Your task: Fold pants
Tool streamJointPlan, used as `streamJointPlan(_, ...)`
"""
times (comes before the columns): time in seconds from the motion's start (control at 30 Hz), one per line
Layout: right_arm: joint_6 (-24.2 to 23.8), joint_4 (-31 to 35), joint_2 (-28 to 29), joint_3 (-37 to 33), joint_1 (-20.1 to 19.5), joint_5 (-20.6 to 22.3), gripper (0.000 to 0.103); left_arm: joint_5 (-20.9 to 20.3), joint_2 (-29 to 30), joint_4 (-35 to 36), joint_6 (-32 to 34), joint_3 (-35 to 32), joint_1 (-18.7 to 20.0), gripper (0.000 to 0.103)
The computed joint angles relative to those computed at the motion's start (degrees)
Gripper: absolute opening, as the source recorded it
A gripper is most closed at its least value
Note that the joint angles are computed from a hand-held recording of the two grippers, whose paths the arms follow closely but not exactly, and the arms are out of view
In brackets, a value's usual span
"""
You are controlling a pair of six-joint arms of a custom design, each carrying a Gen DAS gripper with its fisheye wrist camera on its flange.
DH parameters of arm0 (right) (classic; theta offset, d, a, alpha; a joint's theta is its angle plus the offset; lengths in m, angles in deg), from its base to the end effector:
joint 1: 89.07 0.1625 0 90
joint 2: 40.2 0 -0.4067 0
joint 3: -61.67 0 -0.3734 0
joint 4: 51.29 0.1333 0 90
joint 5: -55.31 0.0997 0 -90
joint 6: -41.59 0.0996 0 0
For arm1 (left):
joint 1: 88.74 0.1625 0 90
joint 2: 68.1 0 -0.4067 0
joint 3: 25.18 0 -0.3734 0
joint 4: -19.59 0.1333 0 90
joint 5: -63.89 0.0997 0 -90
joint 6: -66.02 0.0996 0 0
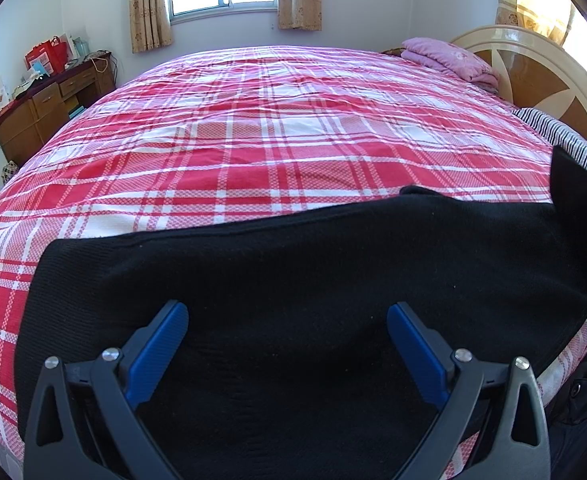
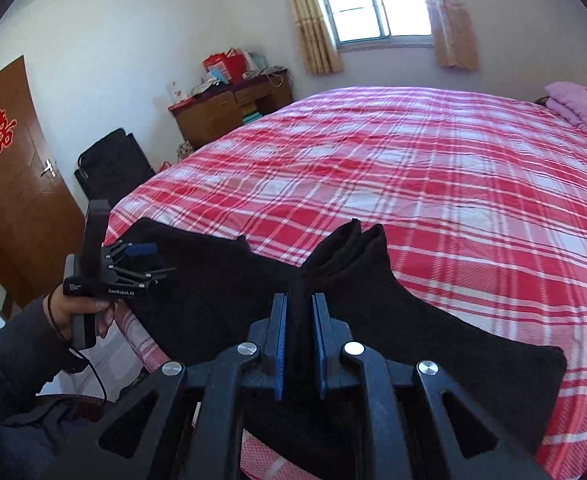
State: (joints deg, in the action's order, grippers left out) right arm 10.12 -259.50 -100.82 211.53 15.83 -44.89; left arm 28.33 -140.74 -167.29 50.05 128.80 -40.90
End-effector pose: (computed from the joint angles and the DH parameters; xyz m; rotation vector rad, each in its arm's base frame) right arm 0.1990 -0.2980 0.1061 1.0491 -2.6144 0.6838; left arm -0.0352 -0.3582 0.1524 0.3632 2.2727 -0.8475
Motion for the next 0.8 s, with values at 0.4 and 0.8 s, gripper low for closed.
streamJointPlan(0.4, 0.6, 7.4, 10.1, -4.5, -1.2, -3.9, 0.017, 0.4, 0.3, -0.5, -0.6, 0.0, -0.7, 0.102)
streamJointPlan(0.8, -3.3, 11.9, -14.9, 7.3, -7.1, -4.3, 0.052, -18.8, 8.5, -6.0, 2.5, -5.6, -4.4, 0.101)
